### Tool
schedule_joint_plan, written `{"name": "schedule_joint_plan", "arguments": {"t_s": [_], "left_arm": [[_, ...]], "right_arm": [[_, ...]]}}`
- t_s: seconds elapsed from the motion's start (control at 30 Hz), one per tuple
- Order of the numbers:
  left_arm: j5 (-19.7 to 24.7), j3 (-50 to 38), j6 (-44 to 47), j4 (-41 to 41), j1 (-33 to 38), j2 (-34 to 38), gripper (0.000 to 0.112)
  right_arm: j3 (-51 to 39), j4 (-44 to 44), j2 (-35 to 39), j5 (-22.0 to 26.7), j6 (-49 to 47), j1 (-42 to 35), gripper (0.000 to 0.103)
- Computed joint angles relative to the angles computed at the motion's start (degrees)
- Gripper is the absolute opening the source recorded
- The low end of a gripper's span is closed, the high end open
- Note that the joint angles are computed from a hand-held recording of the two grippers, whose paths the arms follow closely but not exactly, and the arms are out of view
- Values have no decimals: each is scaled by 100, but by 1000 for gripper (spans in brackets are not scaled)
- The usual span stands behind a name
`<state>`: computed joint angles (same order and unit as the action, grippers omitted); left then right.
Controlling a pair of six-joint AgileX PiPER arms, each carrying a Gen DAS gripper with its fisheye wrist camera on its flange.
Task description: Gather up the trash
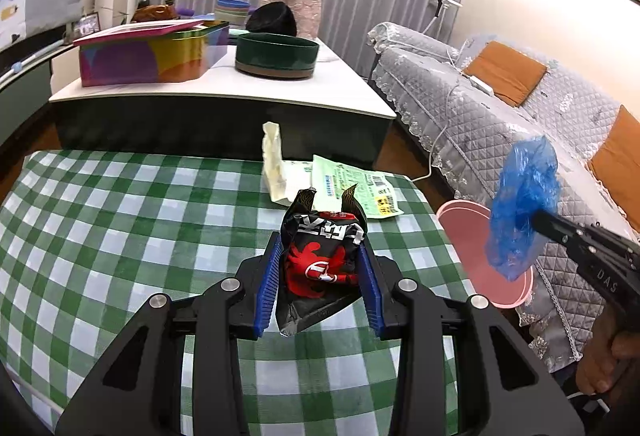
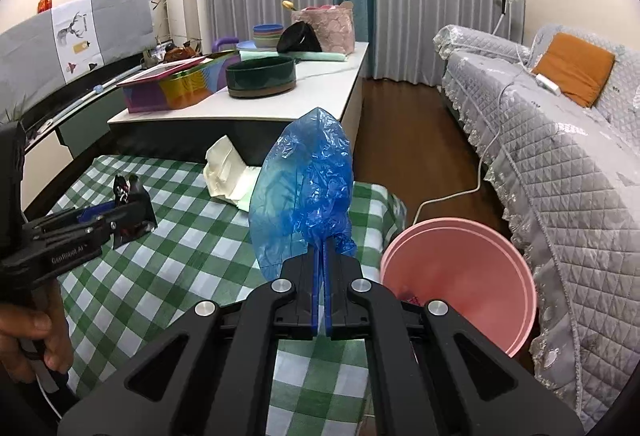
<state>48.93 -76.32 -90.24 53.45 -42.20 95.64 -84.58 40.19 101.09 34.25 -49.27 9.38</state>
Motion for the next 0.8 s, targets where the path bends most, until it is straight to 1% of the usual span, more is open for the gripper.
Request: {"name": "schedule_joint_plan", "arguments": {"t_s": [0.23,0.37,0.8], "left_arm": [[27,-136,33,147,-141,137,36],[61,-211,57,188,-206,194,36],[12,-417,163,66,-205,264,36]], "right_arm": [[4,42,-26,-33,-72,-91,2],[-79,70,26,25,-43,-167,2],[-350,32,181,116,149,-292,2]]}}
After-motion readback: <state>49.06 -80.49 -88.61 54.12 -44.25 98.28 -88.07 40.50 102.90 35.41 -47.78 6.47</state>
